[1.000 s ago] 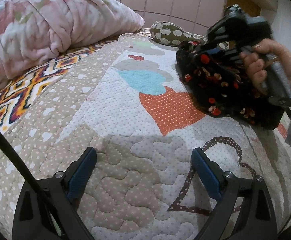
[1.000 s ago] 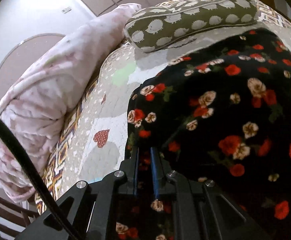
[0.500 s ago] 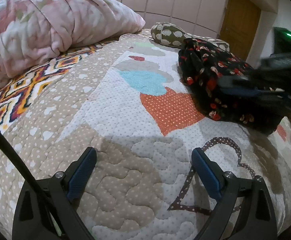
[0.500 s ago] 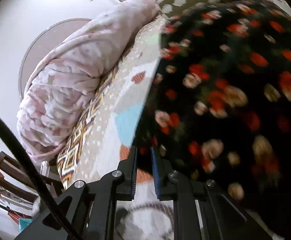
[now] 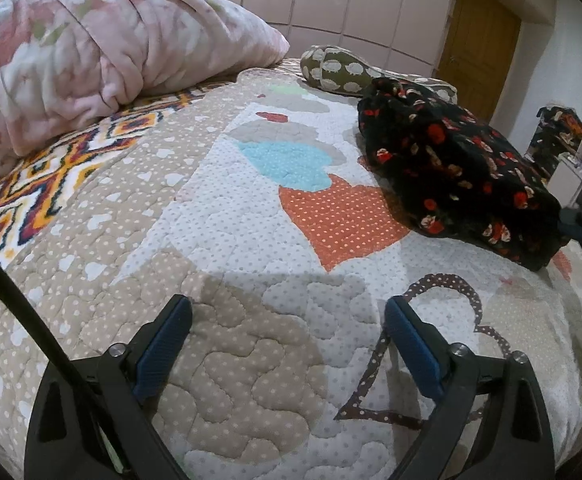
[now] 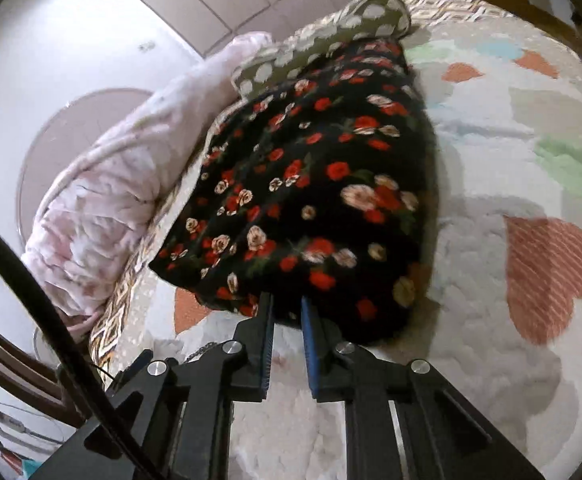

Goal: Fold large clothes

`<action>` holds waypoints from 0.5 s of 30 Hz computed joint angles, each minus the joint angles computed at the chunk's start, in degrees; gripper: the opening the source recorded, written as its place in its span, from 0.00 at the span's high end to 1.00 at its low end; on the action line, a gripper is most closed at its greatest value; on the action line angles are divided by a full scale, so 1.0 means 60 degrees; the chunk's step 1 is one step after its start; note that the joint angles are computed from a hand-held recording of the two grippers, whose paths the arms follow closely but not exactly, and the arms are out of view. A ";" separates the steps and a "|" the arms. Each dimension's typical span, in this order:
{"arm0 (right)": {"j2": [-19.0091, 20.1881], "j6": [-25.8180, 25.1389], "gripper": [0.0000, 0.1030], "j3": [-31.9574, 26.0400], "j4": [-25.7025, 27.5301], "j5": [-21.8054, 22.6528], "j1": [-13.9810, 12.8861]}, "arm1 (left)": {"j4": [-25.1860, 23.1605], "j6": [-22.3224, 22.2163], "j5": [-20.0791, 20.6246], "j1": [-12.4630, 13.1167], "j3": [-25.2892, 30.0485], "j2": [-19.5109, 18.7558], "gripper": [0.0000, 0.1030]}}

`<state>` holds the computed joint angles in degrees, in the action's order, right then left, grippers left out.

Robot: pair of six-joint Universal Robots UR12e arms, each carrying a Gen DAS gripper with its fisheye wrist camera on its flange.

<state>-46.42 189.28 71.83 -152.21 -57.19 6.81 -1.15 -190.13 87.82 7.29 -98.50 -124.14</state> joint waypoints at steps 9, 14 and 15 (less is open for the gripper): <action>-0.0452 -0.0496 0.68 0.1028 -0.0716 -0.1259 0.0132 | -0.1741 0.0739 0.0936 -0.0292 0.0589 -0.0044 0.00; -0.0090 0.0379 0.59 0.0629 -0.1097 -0.2042 0.0071 | -0.1762 0.0452 0.1063 -0.0294 0.0527 0.0057 0.00; -0.0051 0.0565 0.56 0.0565 -0.1039 -0.2034 0.0035 | -0.1740 0.0327 0.1140 -0.0307 0.0475 0.0121 0.00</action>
<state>-46.72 192.68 75.22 -158.44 -69.39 7.02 -11.59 -188.16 94.66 5.45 -95.65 -123.41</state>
